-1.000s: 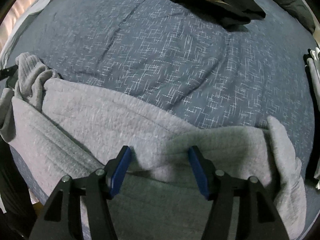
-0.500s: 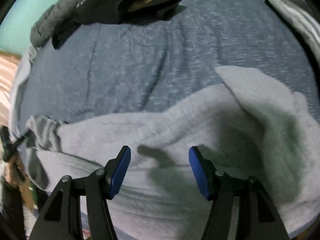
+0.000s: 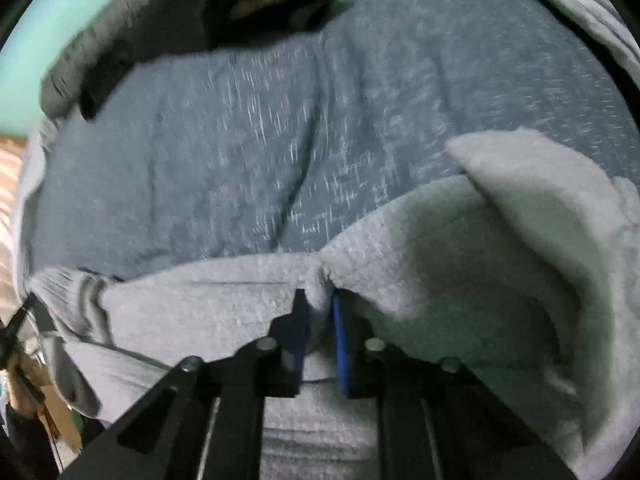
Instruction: Fold clothes
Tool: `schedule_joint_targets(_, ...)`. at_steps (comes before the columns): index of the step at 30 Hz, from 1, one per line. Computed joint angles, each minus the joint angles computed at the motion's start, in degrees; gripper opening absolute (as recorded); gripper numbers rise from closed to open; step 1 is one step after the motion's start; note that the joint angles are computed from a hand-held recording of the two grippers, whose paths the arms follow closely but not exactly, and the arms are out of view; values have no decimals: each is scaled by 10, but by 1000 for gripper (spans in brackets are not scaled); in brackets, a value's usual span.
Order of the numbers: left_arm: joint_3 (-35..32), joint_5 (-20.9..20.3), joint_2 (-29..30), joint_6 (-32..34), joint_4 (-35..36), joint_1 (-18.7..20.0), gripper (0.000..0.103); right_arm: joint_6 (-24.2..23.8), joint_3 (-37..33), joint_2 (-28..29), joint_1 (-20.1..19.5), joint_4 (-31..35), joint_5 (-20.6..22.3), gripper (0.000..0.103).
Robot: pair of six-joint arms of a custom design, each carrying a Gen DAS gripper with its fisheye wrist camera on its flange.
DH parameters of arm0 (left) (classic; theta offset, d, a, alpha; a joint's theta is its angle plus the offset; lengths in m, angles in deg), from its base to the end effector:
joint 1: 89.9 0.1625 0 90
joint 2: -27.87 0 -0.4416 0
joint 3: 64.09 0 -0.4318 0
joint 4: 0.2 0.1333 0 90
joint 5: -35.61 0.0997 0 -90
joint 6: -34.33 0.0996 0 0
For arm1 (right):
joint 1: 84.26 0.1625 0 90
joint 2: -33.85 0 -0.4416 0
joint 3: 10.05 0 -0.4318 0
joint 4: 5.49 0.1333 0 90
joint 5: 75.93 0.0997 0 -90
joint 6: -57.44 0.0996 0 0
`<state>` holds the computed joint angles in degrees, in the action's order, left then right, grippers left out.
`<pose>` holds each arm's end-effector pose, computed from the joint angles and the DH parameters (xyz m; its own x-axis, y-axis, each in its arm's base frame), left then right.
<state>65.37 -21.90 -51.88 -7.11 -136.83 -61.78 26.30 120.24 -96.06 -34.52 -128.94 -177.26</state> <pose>-0.3114 -0.3782 0.1784 -0.8618 0.2564 -0.4377 0.4139 0.8542 -0.3147 -0.0976 -0.2912 0.4709 -0.8612 0.2817 0.4231 0.1124 0.9173 -0.3819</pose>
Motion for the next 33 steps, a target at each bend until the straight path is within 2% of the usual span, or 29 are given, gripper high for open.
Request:
schedule_joint_targets(9,-26,64,-65,-26,53,-58,6,-43,-51,-80,-1,45,118,8)
schedule_joint_targets(13,-55,100,-88,-32,92,-74,6,-26,-78,-84,47,41,127,8)
schedule_joint_targets(19,-88,140,-110,-42,151,-84,6,38,-123,-45,188,1,62,7)
schedule_joint_targets(23,-93,150,-123,-48,175,-86,6,57,-142,-19,260,-13,12,7)
schedule_joint_targets(29,-89,147,-139,-61,199,-75,6,76,-144,14,294,-35,-15,7)
schedule_joint_targets(33,-81,142,-136,-57,194,-57,6,77,-136,23,292,-39,-23,7)
